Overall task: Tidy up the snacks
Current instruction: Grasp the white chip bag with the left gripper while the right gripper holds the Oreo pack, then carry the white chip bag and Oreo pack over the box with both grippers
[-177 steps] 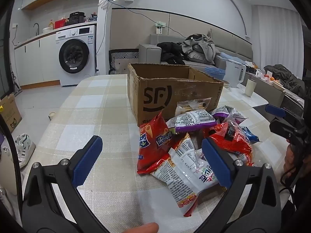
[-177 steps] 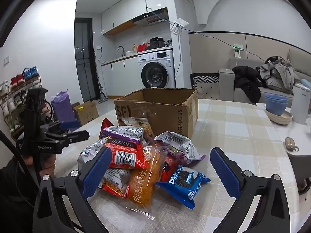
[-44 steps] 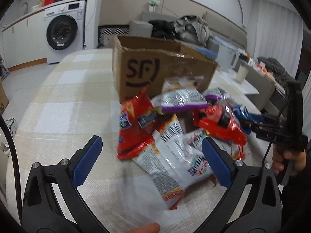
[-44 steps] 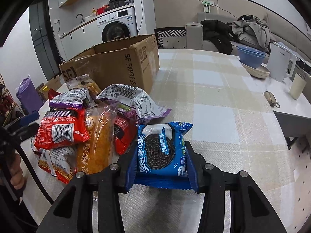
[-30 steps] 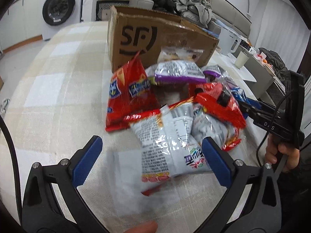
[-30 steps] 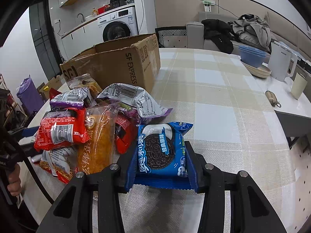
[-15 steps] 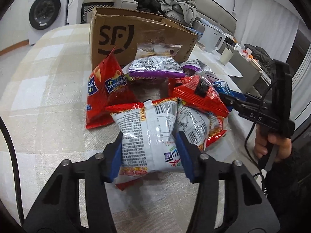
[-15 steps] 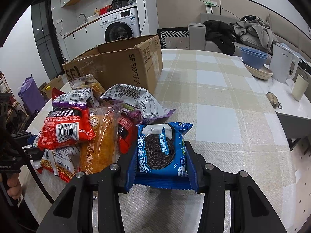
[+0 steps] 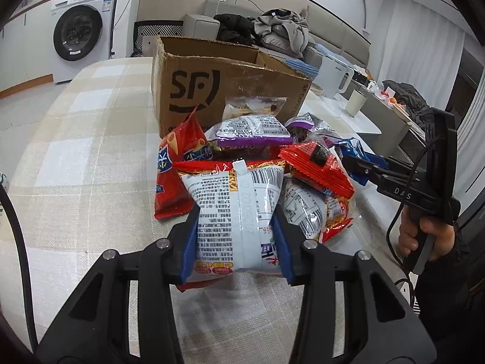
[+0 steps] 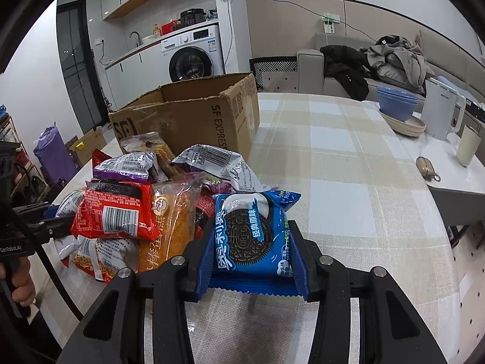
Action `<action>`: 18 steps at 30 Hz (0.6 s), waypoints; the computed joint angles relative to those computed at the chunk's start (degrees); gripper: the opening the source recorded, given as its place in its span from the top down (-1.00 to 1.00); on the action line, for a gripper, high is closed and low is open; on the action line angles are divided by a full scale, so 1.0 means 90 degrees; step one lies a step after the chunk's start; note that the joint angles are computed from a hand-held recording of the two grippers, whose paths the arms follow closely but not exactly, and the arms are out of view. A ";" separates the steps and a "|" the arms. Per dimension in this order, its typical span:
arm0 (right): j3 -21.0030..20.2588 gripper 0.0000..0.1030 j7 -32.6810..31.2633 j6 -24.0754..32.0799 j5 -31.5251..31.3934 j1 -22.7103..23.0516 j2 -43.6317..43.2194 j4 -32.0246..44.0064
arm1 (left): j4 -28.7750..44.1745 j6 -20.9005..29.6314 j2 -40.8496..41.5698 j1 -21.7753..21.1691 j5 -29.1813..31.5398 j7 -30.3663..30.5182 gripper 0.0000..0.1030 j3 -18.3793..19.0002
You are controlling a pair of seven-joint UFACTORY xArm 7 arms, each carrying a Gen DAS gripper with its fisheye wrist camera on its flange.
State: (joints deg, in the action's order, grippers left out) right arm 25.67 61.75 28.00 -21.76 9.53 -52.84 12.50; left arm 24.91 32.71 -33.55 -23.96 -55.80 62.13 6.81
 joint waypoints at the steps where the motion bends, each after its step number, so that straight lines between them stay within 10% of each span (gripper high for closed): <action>1: -0.0024 0.13 -0.0022 0.0039 0.0013 0.0018 0.0003 0.0011 | 0.0015 0.0003 -0.0021 0.0021 0.0009 -0.0004 0.22 0.0011; 18: 0.0264 0.13 0.0320 0.0051 -0.0146 -0.0048 -0.0756 -0.0015 | -0.0044 0.0474 -0.0930 0.0449 0.0107 0.0087 0.22 0.0457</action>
State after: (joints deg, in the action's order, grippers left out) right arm 28.04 64.63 28.46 -23.07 9.10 -59.64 12.37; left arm 24.52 36.98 -41.92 -19.93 -54.83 62.91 10.92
